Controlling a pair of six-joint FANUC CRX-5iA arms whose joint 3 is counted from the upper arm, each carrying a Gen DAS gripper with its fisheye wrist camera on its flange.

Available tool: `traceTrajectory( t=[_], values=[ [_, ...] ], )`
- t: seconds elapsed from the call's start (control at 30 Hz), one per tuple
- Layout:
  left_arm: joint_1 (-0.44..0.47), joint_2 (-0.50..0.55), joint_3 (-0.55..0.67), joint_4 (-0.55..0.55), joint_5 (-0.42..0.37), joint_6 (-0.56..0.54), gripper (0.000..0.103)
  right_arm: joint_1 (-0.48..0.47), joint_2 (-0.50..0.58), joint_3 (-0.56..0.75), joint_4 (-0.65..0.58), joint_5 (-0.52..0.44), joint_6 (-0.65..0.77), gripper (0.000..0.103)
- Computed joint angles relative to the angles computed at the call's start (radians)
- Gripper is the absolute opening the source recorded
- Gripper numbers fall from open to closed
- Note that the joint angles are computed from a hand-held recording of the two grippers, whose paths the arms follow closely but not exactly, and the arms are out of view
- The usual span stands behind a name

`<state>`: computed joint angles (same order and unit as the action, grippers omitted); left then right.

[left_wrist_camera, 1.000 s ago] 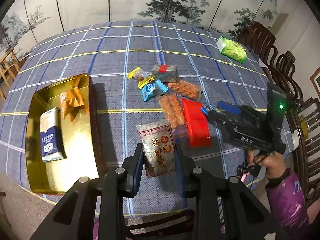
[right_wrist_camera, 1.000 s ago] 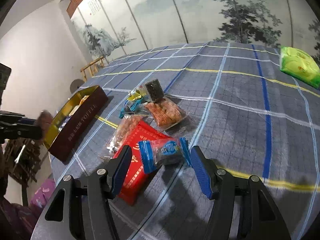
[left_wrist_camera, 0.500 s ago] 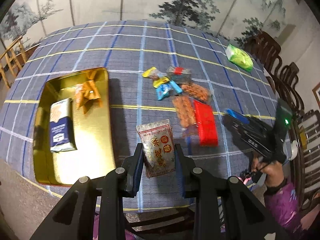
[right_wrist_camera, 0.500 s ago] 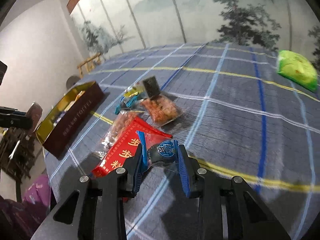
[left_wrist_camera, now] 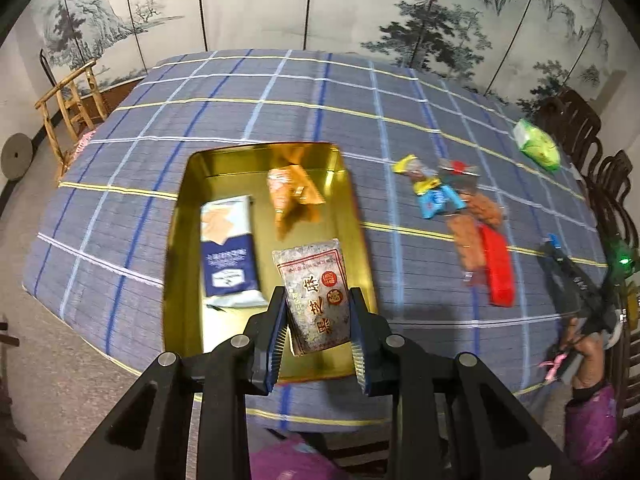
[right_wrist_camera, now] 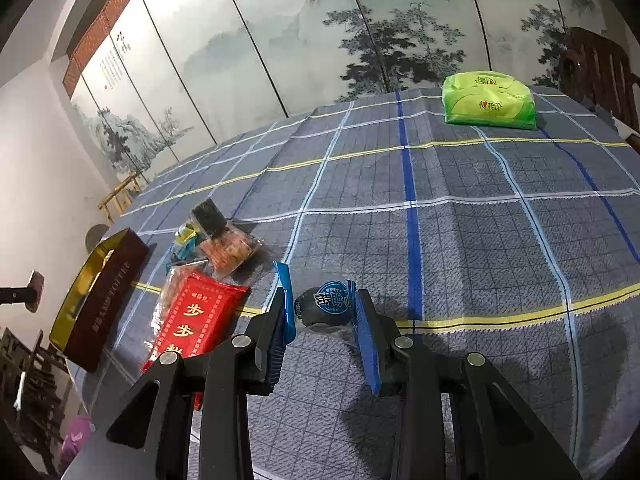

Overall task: Organize snacks
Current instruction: 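Carry the cake pack into the tin and release it while the right gripper grasps the blue candy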

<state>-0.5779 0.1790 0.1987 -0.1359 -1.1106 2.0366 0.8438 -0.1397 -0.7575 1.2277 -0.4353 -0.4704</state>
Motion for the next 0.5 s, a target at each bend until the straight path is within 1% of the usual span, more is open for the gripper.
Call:
traceTrajectory(
  t=[0.1, 0.17, 0.3, 0.5],
  values=[
    [0.017, 0.015, -0.002, -0.01, 0.017, -0.019, 0.026, -0.007, -0.013, -0.018, 0.023, 0.002, -0.04, 0.033],
    [0.029, 0.026, -0.006, -0.01, 0.043, -0.032, 0.026, -0.011, -0.017, -0.025, 0.036, 0.003, -0.056, 0.033],
    [0.058, 0.06, -0.006, 0.025, 0.069, -0.066, 0.026, 0.004, -0.011, -0.014, 0.001, -0.021, -0.03, 0.033],
    [0.065, 0.111, 0.022, 0.018, 0.073, -0.081, 0.026, 0.025, 0.001, 0.008, -0.063, -0.054, 0.02, 0.033]
  ],
)
